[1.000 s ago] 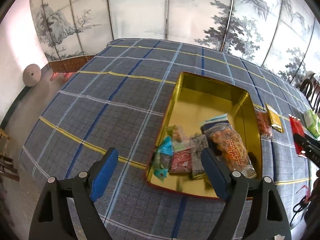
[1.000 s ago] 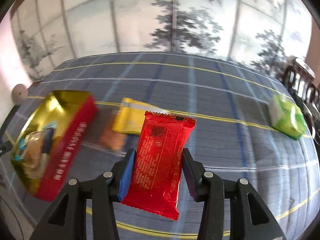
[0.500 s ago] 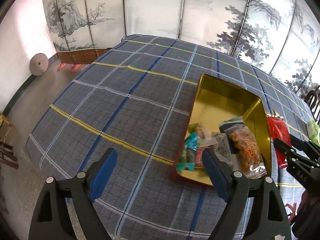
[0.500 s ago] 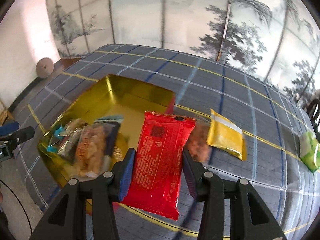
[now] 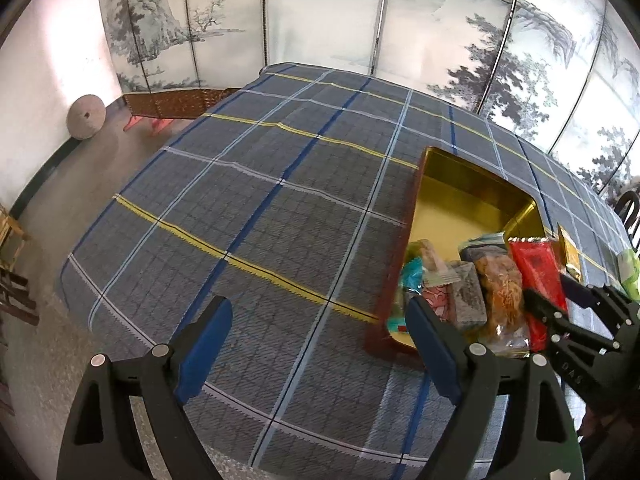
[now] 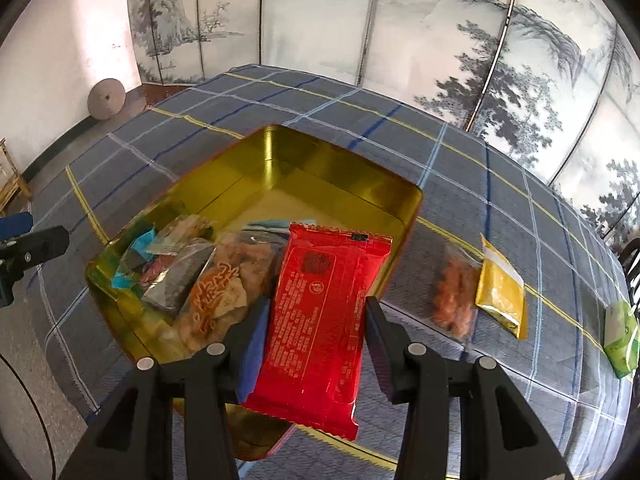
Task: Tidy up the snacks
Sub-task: 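Carry the red packet over the gold tray with the right gripper, then lower the red packet into the tray and open the right gripper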
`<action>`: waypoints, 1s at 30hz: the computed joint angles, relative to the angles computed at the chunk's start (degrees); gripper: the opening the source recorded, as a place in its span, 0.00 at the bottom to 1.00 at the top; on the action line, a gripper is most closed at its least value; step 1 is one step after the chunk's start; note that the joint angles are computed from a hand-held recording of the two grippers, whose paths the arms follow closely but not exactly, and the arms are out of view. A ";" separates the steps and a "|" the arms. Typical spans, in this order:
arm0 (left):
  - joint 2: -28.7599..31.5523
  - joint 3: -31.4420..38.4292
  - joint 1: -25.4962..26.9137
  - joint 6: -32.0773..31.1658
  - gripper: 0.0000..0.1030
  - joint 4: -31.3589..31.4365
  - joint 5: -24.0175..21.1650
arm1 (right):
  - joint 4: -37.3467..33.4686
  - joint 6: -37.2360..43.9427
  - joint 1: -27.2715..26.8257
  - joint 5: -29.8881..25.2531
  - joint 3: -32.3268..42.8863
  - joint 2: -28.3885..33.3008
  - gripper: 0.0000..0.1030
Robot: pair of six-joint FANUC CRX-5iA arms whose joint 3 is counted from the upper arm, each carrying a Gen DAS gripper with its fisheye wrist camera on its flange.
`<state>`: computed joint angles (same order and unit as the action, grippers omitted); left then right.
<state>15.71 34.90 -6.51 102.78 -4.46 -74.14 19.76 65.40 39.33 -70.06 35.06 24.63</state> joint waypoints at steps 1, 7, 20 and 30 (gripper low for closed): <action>-0.07 -0.10 0.11 -0.04 0.83 0.03 0.06 | -0.08 -0.09 0.08 -0.14 0.20 0.12 0.45; -0.45 -0.42 0.31 0.20 0.84 -0.17 0.24 | -1.55 -2.09 -0.27 -0.34 1.19 0.53 0.45; -0.46 -0.32 0.44 0.34 0.84 -0.20 -0.40 | -4.67 -2.99 -1.41 -0.45 2.50 1.06 0.45; -0.33 -0.10 -0.04 0.80 0.84 -0.96 -0.74 | -6.39 -2.52 -2.17 0.40 2.68 1.00 0.47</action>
<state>15.38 34.79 -6.56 103.58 -5.42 -74.87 13.36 62.88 37.16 -69.66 37.74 25.63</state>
